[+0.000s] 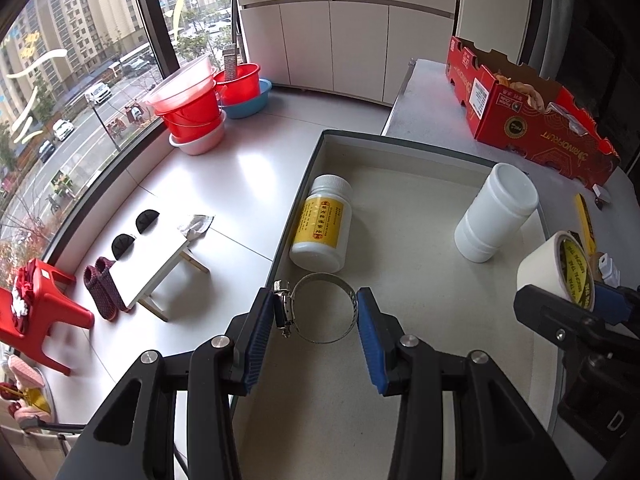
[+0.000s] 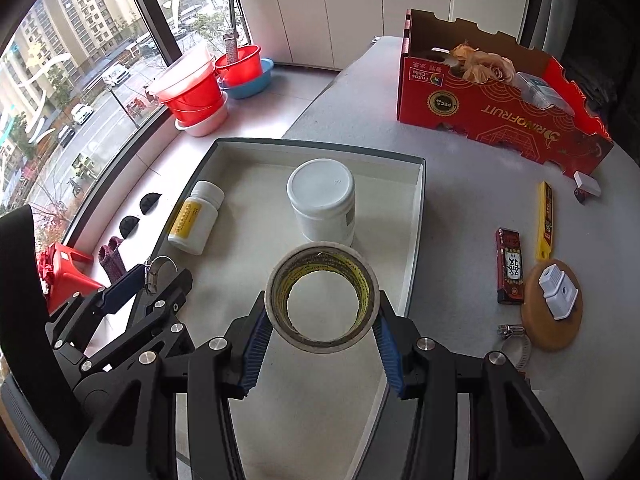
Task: Organize rigid objects
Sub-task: 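Carry tape roll and hose clamp into the tray and open both tools, then withdraw both open tools from the tray back over the table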
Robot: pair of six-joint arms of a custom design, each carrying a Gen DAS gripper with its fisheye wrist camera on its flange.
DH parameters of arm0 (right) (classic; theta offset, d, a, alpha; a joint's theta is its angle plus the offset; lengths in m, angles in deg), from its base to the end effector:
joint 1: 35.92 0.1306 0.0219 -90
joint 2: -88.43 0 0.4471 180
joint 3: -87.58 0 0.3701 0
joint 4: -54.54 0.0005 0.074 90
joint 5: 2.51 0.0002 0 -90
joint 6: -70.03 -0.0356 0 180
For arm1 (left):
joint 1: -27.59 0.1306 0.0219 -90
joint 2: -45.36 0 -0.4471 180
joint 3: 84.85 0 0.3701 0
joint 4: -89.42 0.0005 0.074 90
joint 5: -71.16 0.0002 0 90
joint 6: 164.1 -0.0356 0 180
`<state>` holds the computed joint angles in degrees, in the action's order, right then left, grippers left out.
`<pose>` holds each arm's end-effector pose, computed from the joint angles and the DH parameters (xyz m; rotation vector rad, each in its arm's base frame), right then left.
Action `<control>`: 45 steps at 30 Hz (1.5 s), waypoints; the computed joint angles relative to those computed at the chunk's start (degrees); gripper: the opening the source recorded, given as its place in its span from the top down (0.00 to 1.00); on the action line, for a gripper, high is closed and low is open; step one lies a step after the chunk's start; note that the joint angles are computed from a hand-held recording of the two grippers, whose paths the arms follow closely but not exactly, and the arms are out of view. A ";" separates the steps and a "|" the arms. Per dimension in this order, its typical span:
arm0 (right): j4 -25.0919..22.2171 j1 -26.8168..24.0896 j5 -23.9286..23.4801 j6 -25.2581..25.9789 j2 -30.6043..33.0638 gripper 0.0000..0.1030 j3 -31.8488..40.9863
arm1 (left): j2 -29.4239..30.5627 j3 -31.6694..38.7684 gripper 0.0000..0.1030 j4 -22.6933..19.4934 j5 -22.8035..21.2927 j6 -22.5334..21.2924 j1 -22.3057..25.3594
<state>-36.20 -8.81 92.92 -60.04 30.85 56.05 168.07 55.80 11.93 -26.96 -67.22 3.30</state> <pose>0.5721 0.2885 0.5715 0.3349 2.6924 0.2298 0.6133 -0.2718 0.5265 0.3429 2.5706 -0.0123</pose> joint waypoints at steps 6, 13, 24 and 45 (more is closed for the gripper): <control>-0.26 -0.14 -0.29 0.06 0.68 0.51 0.06 | 0.61 0.26 0.56 -0.48 0.43 -0.19 0.05; 0.22 -0.40 -0.94 0.41 0.72 0.51 -1.21 | 1.14 0.09 0.56 -0.84 1.01 -0.37 0.01; 3.76 -0.50 0.60 1.13 -2.44 0.16 -5.50 | -1.12 -3.39 0.13 2.57 0.18 -2.41 -1.12; 6.73 0.18 3.13 -2.50 -12.86 0.16 -16.23 | -7.47 -9.08 0.00 5.43 -1.17 -1.69 -3.66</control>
<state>-29.47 -8.63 96.05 -62.54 17.99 39.82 160.59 46.72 17.36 -28.14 -68.92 -0.35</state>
